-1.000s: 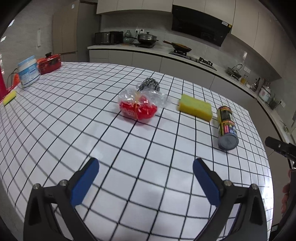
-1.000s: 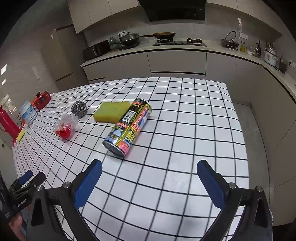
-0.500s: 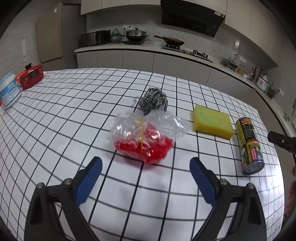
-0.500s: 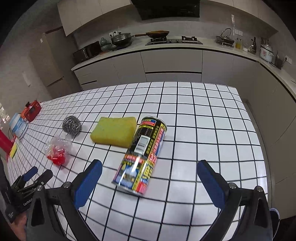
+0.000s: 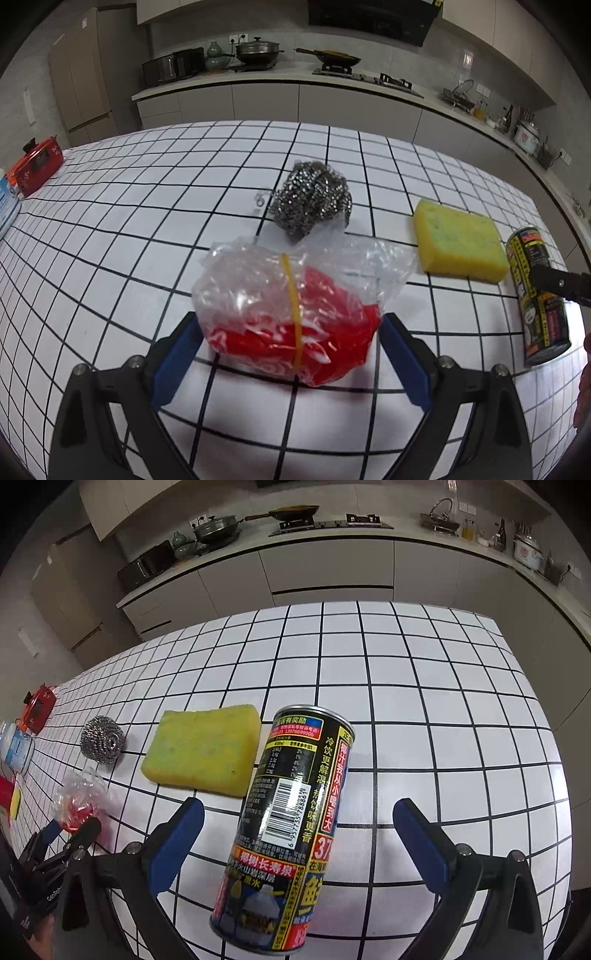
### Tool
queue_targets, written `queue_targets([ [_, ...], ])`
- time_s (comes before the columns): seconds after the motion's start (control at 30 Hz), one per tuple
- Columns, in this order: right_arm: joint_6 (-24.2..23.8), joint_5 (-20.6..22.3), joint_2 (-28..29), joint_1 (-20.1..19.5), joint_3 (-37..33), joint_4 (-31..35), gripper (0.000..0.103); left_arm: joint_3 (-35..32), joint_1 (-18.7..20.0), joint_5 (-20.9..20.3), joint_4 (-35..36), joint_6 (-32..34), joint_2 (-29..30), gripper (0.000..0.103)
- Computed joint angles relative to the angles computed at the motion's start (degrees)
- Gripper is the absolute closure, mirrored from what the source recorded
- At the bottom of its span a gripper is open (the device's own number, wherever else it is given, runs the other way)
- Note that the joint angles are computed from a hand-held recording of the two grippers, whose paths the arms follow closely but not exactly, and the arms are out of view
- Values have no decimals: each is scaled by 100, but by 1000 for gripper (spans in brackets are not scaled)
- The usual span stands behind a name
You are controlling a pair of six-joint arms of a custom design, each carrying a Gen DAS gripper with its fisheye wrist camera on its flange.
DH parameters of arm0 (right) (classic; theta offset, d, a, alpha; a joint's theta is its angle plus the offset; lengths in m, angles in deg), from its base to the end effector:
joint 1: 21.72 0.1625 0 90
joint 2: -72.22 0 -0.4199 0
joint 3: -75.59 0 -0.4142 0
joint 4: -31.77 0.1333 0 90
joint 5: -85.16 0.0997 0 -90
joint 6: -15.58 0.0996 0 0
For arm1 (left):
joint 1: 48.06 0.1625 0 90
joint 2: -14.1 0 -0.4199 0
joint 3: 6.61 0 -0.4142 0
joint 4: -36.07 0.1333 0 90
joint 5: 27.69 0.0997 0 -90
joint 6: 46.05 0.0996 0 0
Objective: Collect trash
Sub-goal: 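Grasp the red-filled plastic bag with the left tool while the right tool grasps the black can, then carry the bag and can over the black bin and open both tools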
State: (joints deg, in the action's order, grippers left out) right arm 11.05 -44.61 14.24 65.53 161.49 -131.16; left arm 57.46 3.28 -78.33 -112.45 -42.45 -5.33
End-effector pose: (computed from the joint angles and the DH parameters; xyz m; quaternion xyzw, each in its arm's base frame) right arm 0.0353 -0.7158 0.3410 -0.1167 -0.8707 0.3393 0.3364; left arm -0.3501 -0.7521 -0.0397 0.2990 0.8865 -0.2092 0.2845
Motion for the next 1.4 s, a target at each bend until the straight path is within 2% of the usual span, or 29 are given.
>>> queue_targets([
  [0.27,57,181,18,-73,-35,107,8,-115,17,-50,86,32,99,7],
  [0.3,75,194,21,-79,-41,140,10,-124,26,-71,92,40,104,11],
  [0.33,92,195,26,-85,-50,178,13,-140,30,-58,63,73,115,18],
  [0.37,103,229,25,-97,-50,214,15,-103,37,-122,-18,142,89,18],
  [0.4,107,281,18,-113,-46,247,22,-86,55,-243,-25,132,57,19],
  [0.43,116,292,26,-120,-51,277,36,-86,74,-313,-52,142,46,20],
  [0.6,33,465,23,-164,41,113,45,186,72,-547,-375,280,-121,22],
  [1.03,-274,592,-142,-73,368,-197,48,742,-138,-585,-849,252,-401,22],
  [1.4,-526,800,-798,-119,1084,-341,48,1212,-390,-592,-1093,91,-533,22],
])
